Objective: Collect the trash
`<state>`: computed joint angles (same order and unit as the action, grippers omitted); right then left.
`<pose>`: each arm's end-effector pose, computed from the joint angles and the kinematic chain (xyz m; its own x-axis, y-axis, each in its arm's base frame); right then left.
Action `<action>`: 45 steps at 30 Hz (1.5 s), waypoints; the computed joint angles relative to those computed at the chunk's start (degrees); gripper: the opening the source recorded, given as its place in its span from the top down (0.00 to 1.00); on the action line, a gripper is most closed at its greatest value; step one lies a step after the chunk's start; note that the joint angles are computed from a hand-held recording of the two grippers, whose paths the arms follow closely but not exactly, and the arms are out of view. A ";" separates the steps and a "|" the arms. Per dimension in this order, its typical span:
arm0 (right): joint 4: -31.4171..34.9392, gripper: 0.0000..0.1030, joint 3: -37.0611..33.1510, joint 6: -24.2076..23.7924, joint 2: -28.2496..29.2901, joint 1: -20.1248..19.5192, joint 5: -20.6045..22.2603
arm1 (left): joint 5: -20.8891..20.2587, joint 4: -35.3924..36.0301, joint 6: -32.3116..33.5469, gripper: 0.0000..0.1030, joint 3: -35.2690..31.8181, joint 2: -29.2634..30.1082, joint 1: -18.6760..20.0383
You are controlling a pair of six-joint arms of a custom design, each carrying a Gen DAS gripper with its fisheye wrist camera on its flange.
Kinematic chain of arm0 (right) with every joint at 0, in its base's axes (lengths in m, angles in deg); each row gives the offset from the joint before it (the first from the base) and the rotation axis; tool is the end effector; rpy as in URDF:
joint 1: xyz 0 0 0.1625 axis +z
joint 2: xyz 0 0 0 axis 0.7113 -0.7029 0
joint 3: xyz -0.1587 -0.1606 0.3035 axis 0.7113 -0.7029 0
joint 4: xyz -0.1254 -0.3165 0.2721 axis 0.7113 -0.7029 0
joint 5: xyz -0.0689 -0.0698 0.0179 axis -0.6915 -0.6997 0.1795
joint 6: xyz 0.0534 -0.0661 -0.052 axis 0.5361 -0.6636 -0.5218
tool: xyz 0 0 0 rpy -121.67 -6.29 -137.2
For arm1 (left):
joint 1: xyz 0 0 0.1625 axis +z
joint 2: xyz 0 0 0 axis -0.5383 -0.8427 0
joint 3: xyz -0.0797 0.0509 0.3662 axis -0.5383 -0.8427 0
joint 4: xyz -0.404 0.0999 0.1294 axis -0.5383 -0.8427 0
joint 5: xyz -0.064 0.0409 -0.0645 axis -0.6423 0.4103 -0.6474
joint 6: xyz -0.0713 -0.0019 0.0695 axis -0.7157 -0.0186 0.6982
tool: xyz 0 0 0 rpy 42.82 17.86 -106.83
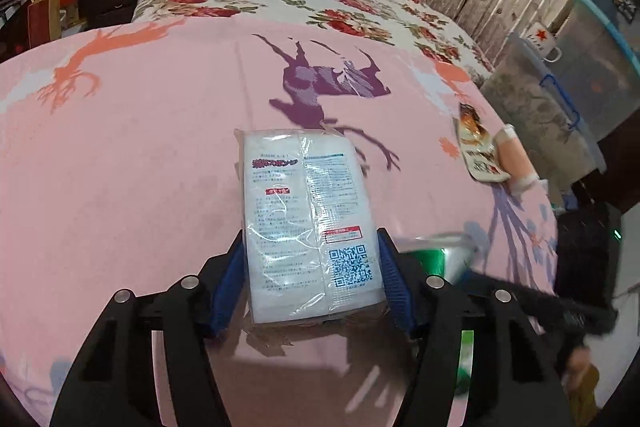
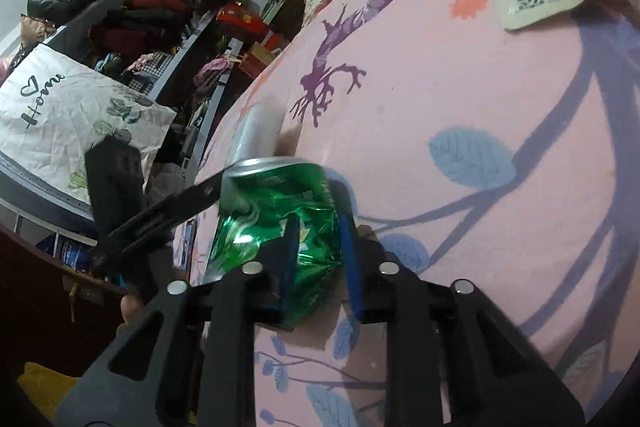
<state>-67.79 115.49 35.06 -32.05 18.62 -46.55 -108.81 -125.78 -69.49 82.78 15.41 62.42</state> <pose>-0.0498 -0.4505 0.1530 -0.8946 -0.4009 -0.1973 -0.3902 0.9161 -0.0920 -0.1944 -0.3499 -0.0058 -0.8607 -0.2226 -0.4579 0.1126 0.7939 -0.5976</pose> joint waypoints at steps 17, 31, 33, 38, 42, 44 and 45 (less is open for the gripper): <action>5.51 0.83 0.18 0.14 -6.34 -7.80 5.75 | -3.76 1.12 -13.39 0.42 8.49 -4.48 -10.32; 2.04 0.40 0.08 -2.45 -3.84 -1.94 1.77 | -7.11 9.24 -25.50 0.42 16.79 -18.06 -21.16; 1.91 0.40 0.16 -2.43 -3.31 -1.27 1.18 | -8.29 4.59 -24.14 0.42 17.04 -15.81 -21.06; 1.47 0.40 0.65 -3.44 -2.42 0.45 -0.99 | -9.78 -7.28 -18.66 0.42 16.05 -8.73 -19.35; 1.54 0.42 0.85 -4.62 -1.56 1.73 -2.71 | -10.12 -6.38 -18.29 0.42 14.75 -7.14 -18.77; 2.02 0.44 1.15 -5.22 -0.98 2.64 -3.80 | -10.37 -4.60 -18.43 0.42 13.57 -6.10 -17.77; 2.46 0.47 1.23 -5.40 -0.77 2.88 -4.14 | -10.58 -4.01 -18.31 0.42 13.17 -5.78 -17.26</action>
